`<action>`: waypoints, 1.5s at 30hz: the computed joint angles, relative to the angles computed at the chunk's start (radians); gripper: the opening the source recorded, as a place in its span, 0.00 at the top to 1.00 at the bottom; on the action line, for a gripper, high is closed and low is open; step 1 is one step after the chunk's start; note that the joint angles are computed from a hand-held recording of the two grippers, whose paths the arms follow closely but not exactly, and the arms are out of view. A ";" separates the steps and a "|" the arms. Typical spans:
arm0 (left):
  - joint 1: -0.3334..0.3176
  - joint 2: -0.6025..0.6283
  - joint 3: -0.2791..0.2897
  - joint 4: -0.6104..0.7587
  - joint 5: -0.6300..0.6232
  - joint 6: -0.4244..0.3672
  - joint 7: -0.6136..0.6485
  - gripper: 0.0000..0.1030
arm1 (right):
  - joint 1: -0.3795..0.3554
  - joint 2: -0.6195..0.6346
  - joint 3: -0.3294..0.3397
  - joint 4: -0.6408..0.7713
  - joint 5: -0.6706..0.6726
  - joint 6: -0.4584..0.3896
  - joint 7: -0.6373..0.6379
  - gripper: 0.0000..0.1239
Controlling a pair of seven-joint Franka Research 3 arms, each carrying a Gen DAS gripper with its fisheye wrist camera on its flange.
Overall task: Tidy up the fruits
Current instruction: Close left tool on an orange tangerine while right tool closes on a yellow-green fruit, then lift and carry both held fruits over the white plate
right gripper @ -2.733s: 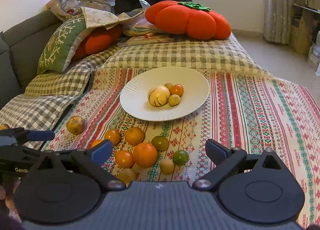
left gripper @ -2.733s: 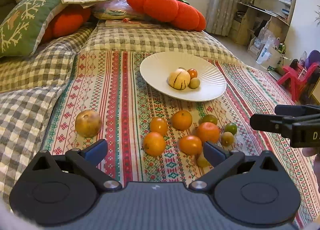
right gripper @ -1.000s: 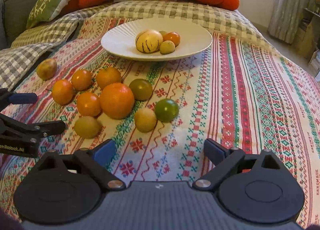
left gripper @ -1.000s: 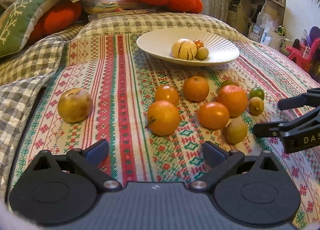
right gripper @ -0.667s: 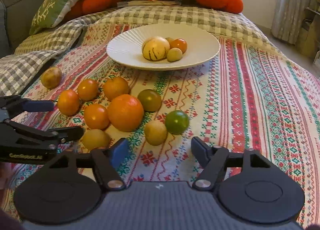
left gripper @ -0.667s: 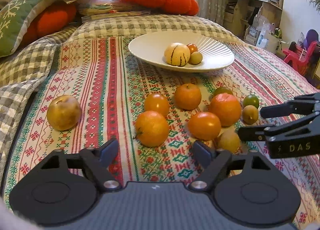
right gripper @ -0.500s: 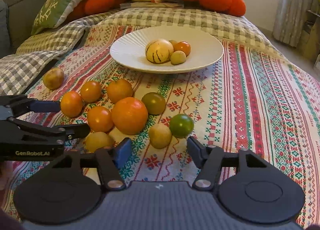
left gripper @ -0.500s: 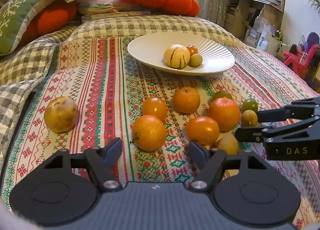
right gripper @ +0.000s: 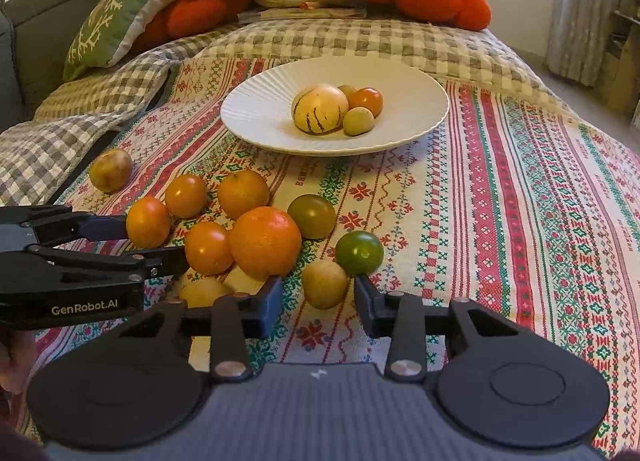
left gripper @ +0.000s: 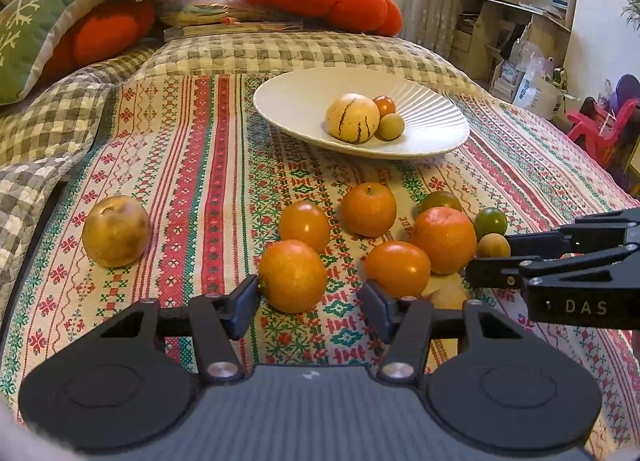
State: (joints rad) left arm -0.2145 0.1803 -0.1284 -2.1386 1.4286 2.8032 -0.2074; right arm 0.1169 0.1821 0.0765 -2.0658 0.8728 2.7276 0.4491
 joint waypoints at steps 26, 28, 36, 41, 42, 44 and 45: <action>0.009 -0.013 0.001 -0.011 -0.048 0.003 0.011 0.74 | 0.000 0.005 -0.001 0.009 -0.028 0.003 0.050 0.82; 0.009 -0.013 0.002 -0.012 -0.049 0.004 0.015 0.74 | 0.000 0.004 -0.001 0.007 -0.029 0.008 0.052 0.82; 0.012 -0.021 0.002 -0.019 -0.081 0.017 0.035 0.75 | -0.001 -0.006 -0.003 0.002 -0.038 0.008 0.070 0.82; 0.014 -0.031 0.001 -0.030 -0.100 0.021 0.047 0.75 | 0.000 -0.014 -0.005 -0.001 -0.037 0.003 0.065 0.82; 0.015 -0.033 0.001 -0.032 -0.105 0.022 0.050 0.75 | 0.000 -0.015 -0.006 -0.001 -0.036 0.003 0.064 0.82; 0.017 -0.039 0.000 -0.039 -0.117 0.026 0.056 0.75 | 0.001 -0.018 -0.006 -0.003 -0.034 0.003 0.065 0.82; 0.018 -0.041 0.000 -0.041 -0.120 0.029 0.057 0.75 | 0.001 -0.021 -0.007 -0.004 -0.032 0.001 0.063 0.82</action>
State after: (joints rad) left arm -0.1966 0.1389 -0.1288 -2.1800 1.3091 2.8318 -0.1503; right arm 0.1178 0.1616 0.0699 -2.0694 0.8405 2.7290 0.5123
